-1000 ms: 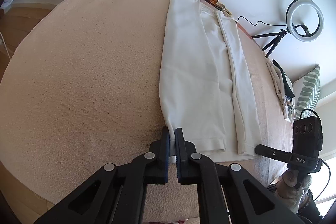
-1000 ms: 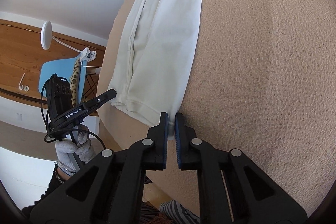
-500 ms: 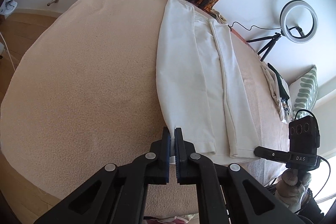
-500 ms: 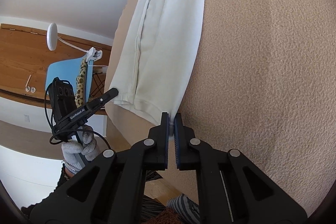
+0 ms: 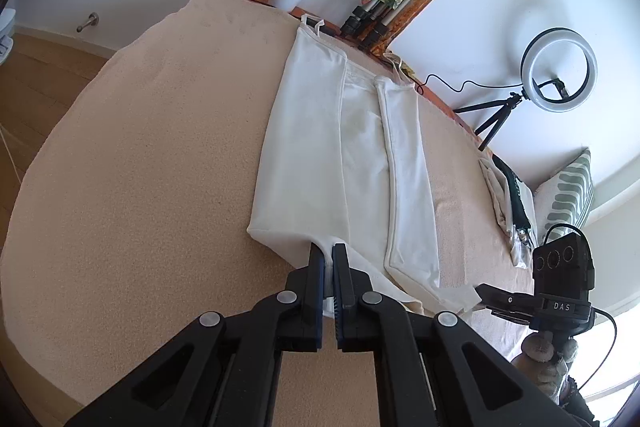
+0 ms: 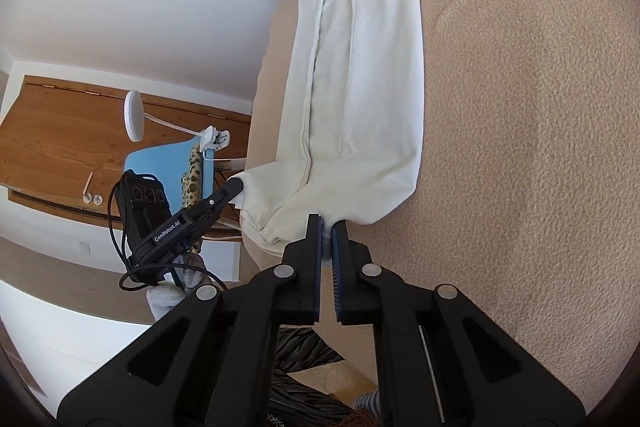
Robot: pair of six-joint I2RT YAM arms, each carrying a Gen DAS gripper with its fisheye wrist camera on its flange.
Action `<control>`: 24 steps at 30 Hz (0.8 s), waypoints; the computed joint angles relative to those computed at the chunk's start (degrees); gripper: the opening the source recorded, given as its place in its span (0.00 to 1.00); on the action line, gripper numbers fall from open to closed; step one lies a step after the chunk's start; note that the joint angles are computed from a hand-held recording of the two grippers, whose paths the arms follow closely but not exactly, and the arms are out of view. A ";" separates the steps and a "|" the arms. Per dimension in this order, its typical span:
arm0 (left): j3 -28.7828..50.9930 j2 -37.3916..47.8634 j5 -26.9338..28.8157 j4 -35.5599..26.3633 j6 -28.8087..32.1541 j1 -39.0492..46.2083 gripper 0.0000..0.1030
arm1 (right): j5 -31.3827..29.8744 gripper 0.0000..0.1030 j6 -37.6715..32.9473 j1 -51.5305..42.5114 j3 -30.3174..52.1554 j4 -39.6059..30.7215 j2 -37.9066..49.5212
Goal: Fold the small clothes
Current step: 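Fold the hem up toward the straps with both grippers and release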
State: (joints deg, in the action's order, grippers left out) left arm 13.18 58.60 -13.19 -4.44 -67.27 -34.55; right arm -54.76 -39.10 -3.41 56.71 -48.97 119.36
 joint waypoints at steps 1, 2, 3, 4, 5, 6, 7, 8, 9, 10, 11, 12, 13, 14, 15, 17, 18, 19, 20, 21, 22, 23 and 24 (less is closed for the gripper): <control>0.43 0.72 0.67 0.61 1.15 1.45 0.00 | -0.33 0.06 0.62 0.29 0.97 -0.32 -0.09; 0.94 1.44 1.14 1.10 2.07 2.71 0.00 | -0.66 0.06 1.53 0.63 1.61 -0.11 -0.24; 1.44 2.33 1.75 1.71 3.12 4.02 0.00 | -0.89 0.06 2.36 0.90 2.29 0.11 -0.32; 2.05 3.55 2.37 2.39 4.16 5.26 0.00 | -1.28 0.06 4.47 1.80 2.85 1.33 -0.61; 2.76 4.93 2.92 3.04 5.15 6.44 0.00 | -1.52 0.06 5.82 2.21 3.53 1.99 -0.56; 3.50 6.42 3.51 3.71 6.18 7.55 0.00 | -1.74 0.06 7.16 2.67 4.43 2.47 -0.30; 4.18 7.94 4.09 4.46 7.08 8.57 0.00 | -1.98 0.06 8.43 3.10 5.34 2.94 0.08; 4.77 9.41 4.66 5.22 7.81 9.55 0.00 | -2.08 0.06 9.30 3.34 6.34 3.09 0.41; 5.29 10.98 5.45 6.24 8.45 10.71 0.01 | -2.02 0.06 10.15 3.59 7.17 3.60 0.75; 5.66 12.54 6.40 7.39 9.00 11.87 0.00 | -2.02 0.06 11.19 3.90 7.81 4.21 1.03; 6.04 13.95 7.15 8.31 9.53 12.86 0.00 | -2.12 0.06 12.28 4.22 8.46 4.79 1.42; 6.38 15.19 7.57 8.98 10.00 13.62 0.00 | -2.15 0.06 12.93 4.42 9.13 5.21 1.90; 6.72 16.35 7.89 9.51 10.38 14.22 0.00 | -2.00 0.06 13.73 4.59 9.65 6.02 2.33; 6.86 17.30 8.33 10.18 10.62 14.79 0.00 | -1.77 0.06 14.88 4.78 10.00 6.96 2.67; 7.03 18.39 9.05 10.96 10.95 15.57 0.01 | -1.74 0.06 16.12 5.03 10.67 7.48 3.33; 7.65 20.49 9.78 11.89 11.74 16.75 0.01 | -1.70 0.06 17.43 5.27 12.42 7.55 5.10; 7.92 21.25 9.72 12.10 11.94 16.98 0.01 | -1.34 0.06 18.21 5.53 12.82 8.15 5.50; 8.00 21.90 9.76 12.48 12.05 17.25 0.01 | -1.02 0.06 19.16 5.94 12.99 8.93 5.74; 8.00 22.34 9.91 12.82 11.99 17.49 0.01 | -0.89 0.06 19.42 6.07 13.72 8.83 6.39; 7.86 22.65 10.21 13.53 12.01 17.68 0.01 | -0.90 0.06 19.52 6.03 14.42 8.66 7.00; 7.91 22.73 9.94 13.46 12.09 17.65 0.05 | -0.81 0.06 19.12 5.94 14.66 8.17 7.13; 8.24 22.47 8.67 12.36 11.93 17.17 0.09 | -0.65 0.08 19.14 6.02 14.73 8.21 7.11; 8.24 21.78 7.23 11.55 11.85 16.71 0.20 | -0.57 0.08 18.93 6.06 14.66 8.33 6.92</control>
State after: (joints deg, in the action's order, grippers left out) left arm 21.42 80.38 -5.97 7.11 -55.41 -17.84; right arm -55.33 -20.17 2.64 71.37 -40.64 126.28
